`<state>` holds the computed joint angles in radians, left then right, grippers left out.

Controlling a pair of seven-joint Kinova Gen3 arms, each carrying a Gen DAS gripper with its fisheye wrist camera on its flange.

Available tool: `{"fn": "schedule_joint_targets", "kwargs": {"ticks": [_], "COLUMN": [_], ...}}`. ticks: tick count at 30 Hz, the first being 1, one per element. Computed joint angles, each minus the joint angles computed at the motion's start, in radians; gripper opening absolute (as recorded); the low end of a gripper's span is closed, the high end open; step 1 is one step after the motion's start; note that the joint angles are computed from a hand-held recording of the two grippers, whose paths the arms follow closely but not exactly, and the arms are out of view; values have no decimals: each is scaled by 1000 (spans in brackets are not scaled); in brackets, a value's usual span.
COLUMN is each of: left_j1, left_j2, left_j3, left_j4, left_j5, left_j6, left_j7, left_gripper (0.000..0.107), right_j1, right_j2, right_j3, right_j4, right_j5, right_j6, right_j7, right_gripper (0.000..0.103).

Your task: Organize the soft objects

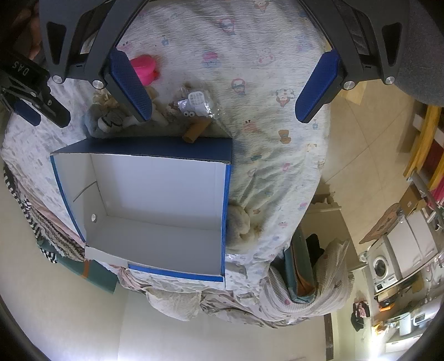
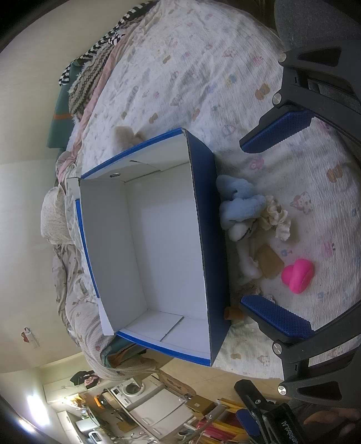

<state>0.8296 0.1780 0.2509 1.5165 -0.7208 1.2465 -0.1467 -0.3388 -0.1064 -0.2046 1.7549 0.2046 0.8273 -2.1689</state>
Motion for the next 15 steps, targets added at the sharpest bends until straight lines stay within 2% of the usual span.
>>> {"fn": "schedule_joint_targets", "kwargs": {"ticks": [15], "left_j1": [0], "left_j2": [1], "left_j3": [-2], "left_j4": [6], "left_j5": [1], "left_j6": [-5], "left_j7": [6], "left_gripper": [103], "right_j1": [-1], "right_j2": [0], "right_j3": [0], "right_j4": [0], "right_j5": [0], "right_j6": [1], "right_j7": [-1], "right_gripper": [103]}}
